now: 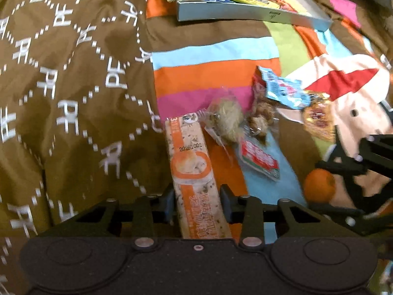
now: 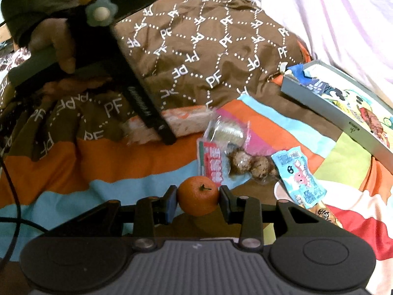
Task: Organize snacks
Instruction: 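Lift the bread bar with the left gripper while the right gripper lifts the mandarin orange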
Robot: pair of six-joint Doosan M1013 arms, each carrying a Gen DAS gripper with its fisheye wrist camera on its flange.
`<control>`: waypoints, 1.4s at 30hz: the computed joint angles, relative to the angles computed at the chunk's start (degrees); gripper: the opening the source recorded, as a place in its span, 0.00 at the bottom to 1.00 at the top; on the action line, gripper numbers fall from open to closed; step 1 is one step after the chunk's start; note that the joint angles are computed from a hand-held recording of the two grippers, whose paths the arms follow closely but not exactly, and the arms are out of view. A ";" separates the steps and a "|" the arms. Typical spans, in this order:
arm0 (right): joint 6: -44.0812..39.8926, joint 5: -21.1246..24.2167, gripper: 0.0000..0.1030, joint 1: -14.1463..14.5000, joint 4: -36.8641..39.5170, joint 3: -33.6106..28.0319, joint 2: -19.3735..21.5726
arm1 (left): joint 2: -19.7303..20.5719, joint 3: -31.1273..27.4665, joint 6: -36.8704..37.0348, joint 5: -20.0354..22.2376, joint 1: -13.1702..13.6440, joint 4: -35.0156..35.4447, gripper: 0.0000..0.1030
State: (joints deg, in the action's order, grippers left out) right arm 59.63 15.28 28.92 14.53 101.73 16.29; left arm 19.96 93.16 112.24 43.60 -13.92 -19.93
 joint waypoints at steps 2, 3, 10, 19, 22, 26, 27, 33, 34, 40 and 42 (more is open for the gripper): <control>-0.75 -1.11 0.39 0.05 0.58 0.29 -0.25 | -0.55 0.35 1.90 2.44 1.18 -3.80 0.38; -1.39 -1.65 0.39 0.05 1.00 0.44 -0.37 | -0.84 0.57 2.12 3.02 1.48 -4.27 0.37; 1.11 -3.00 0.39 0.25 -2.08 0.47 -0.47 | -2.00 1.19 1.37 6.19 2.64 -5.46 0.35; 3.67 -3.36 0.39 0.62 -5.24 0.61 -0.66 | -1.68 1.68 3.19 7.92 1.10 -0.63 0.37; 4.65 -3.49 0.39 0.65 -6.46 0.67 -0.77 | -0.76 0.91 3.20 7.73 0.48 0.39 0.39; 5.87 -3.97 0.39 0.68 -7.86 0.75 -0.92 | 0.31 -0.27 1.37 6.93 -0.33 1.52 0.36; 5.93 -4.21 0.39 0.66 -8.00 0.77 -0.96 | 0.42 -0.51 0.97 7.16 -0.30 1.03 0.34; 7.67 -7.11 0.39 0.27 -10.89 0.87 -1.18 | -1.09 0.07 3.77 5.88 0.28 -4.00 0.34; 9.30 -7.46 0.39 0.18 -12.42 0.74 -1.14 | -1.42 0.21 4.54 5.43 0.37 -4.78 0.34; 23.67 -9.05 0.39 -0.35 -25.72 -0.03 -0.81 | -2.59 0.25 5.91 2.48 -0.12 -4.68 0.33; 29.07 -9.46 0.39 -0.36 -31.02 -0.08 -0.80 | -3.17 0.67 7.26 0.05 -0.34 -3.99 0.33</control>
State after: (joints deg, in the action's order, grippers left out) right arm 88.70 5.82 28.56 -16.49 101.64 15.49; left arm 16.79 93.83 119.50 43.66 -14.26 -23.92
